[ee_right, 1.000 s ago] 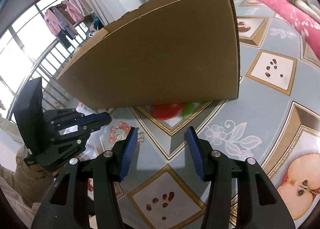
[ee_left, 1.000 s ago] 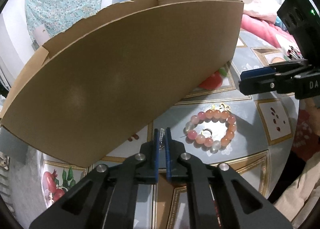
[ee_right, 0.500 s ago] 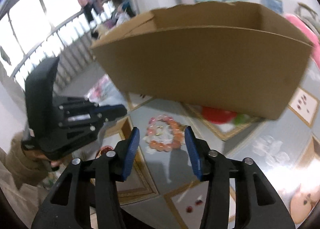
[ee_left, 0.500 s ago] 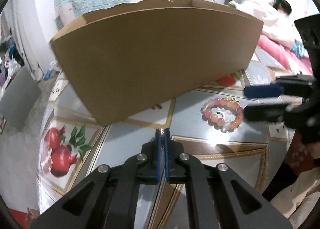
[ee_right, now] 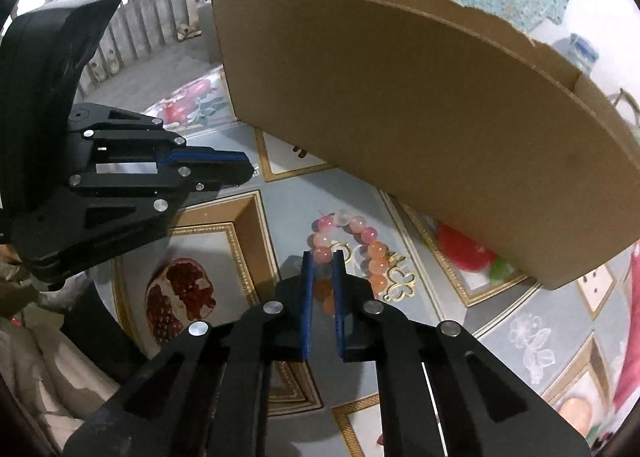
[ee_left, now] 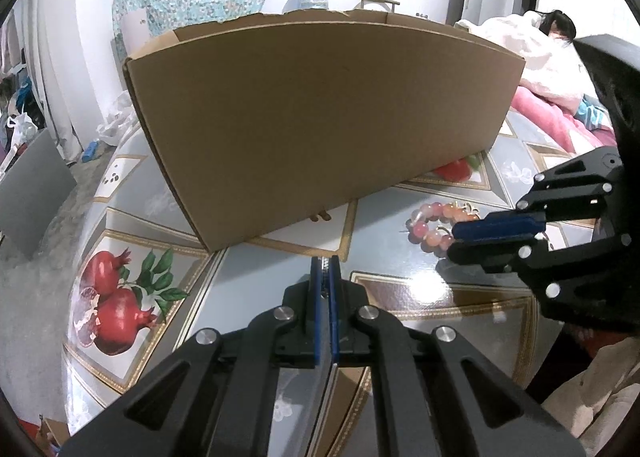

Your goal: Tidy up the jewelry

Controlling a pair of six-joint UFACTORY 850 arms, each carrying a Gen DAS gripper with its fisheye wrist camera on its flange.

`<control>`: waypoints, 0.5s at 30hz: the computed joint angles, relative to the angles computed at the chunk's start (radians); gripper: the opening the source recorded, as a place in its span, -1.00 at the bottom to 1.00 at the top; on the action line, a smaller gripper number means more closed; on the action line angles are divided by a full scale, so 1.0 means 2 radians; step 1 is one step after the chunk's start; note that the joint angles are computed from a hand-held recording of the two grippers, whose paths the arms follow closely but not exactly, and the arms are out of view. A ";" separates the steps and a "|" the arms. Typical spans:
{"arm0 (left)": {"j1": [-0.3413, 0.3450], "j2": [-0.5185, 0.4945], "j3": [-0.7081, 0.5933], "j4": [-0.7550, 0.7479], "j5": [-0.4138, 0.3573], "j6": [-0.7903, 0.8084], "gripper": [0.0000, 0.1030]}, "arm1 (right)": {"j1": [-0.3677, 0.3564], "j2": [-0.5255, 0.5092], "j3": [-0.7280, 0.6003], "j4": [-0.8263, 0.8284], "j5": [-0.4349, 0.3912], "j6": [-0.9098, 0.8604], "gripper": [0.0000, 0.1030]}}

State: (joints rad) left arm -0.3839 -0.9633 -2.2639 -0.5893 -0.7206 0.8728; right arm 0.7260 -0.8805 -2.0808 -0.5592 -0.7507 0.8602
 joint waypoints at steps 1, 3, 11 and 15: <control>-0.001 0.001 0.002 -0.001 0.002 0.000 -0.94 | 0.000 0.007 0.009 -0.008 0.008 0.013 -0.86; -0.001 0.002 0.004 -0.002 0.003 0.000 -0.94 | -0.002 0.027 0.037 -0.036 0.023 0.055 -0.86; -0.004 0.006 0.010 0.007 0.010 -0.009 -0.94 | -0.017 0.110 0.138 -0.182 0.031 0.256 -0.87; -0.005 0.009 0.014 0.012 0.015 -0.014 -0.94 | -0.017 0.130 0.168 -0.205 -0.021 0.278 -0.87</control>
State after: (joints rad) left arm -0.3947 -0.9463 -2.2361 -0.5646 -0.6912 0.8445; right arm 0.6915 -0.6211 -1.7439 -0.9697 -0.7921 1.4164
